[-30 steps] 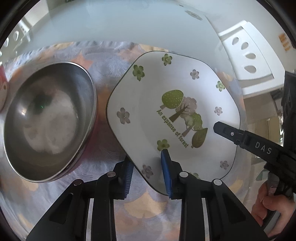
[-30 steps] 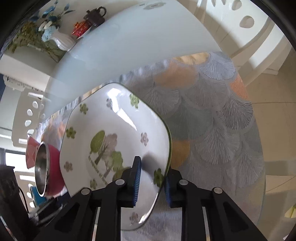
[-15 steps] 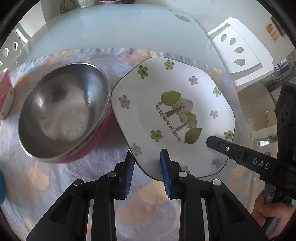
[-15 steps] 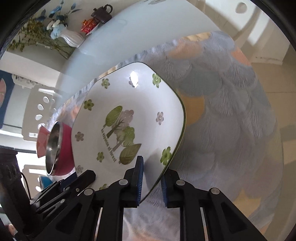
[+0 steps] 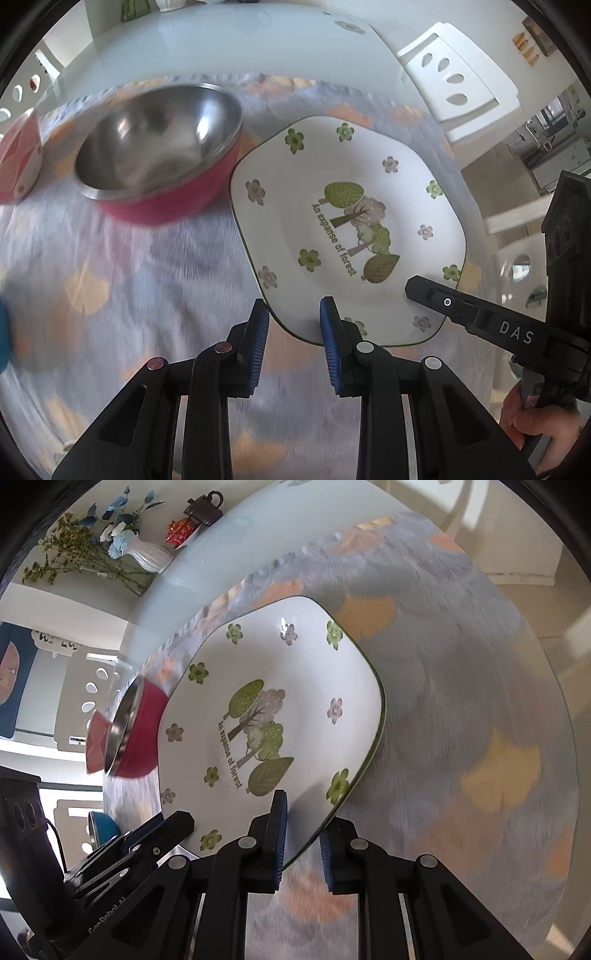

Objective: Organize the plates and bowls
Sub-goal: 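Lift the square forest plate with both grippers and carry it toward the plate stack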

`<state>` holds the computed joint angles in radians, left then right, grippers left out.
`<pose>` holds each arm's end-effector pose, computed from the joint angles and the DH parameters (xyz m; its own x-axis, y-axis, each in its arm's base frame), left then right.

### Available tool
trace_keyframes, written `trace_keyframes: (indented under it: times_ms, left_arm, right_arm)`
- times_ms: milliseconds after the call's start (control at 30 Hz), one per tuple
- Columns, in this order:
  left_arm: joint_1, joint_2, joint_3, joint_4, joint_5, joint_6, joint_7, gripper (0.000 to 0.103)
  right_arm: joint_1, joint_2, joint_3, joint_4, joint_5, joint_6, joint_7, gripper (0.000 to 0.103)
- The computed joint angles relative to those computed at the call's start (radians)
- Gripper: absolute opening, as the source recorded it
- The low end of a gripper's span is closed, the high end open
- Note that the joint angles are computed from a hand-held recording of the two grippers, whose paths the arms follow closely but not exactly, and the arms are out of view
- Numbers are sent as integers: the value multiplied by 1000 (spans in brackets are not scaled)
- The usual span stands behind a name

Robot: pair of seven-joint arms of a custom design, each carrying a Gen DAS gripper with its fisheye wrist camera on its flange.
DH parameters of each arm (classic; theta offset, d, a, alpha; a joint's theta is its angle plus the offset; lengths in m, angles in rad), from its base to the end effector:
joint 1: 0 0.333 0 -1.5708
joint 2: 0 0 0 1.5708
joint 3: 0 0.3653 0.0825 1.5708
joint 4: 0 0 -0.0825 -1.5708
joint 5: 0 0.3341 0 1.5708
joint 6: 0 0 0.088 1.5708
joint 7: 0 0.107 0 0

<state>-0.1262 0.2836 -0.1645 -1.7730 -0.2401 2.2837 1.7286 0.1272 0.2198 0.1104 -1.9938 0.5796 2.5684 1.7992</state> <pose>0.6004 -0.1734 0.4961 -0.3143 -0.9236 0.2196 -0.9346 0.2605 -0.2422 0.5814 0.1269 0.4660 -0.3360 -0.7992 -0.4984 -0.8870 0.4464 -0.1178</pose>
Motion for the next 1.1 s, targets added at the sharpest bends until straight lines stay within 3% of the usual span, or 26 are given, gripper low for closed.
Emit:
trace_keyframes:
  times_ms: [233, 300, 367, 533, 667, 767, 800, 867, 933, 1000, 1100]
  left_arm:
    - [31, -120, -3, -156, -46, -38, 105, 21]
    - [57, -153, -15, -185, -167, -102, 220, 19]
    - [45, -204, -16, -238, -167, -111, 260, 19]
    - [40, -277, 5, -315, -186, -158, 307, 19]
    - [61, -277, 30, -294, -140, -181, 308, 21]
    - [82, -246, 44, -230, -127, -210, 281, 26]
    - [89, -245, 48, -222, -130, -211, 285, 33]
    - [96, -224, 48, -184, -113, -211, 277, 40]
    - [98, -206, 47, -151, -91, -215, 275, 66]
    - [100, -195, 44, -140, -96, -189, 270, 70]
    - [92, -157, 37, -114, -85, -180, 235, 70]
  right_arm:
    - [52, -86, 16, -128, 50, 40, 36, 15]
    - [62, -101, 30, -151, 140, 54, -13, 15]
    - [87, -115, 40, -171, 212, 76, -50, 16]
    - [159, -170, 41, -263, 315, 182, 9, 18]
    - [188, -226, 11, -325, 217, 196, 135, 16]
    - [181, -262, -18, -313, 4, 77, 246, 16]
    - [173, -268, -27, -291, -101, 16, 285, 16]
    - [167, -274, -44, -270, -149, -47, 272, 18]
    - [158, -288, -60, -270, -167, -89, 254, 31]
    - [145, -290, -69, -262, -214, -112, 259, 50]
    - [133, -290, -85, -270, -184, -93, 220, 51]
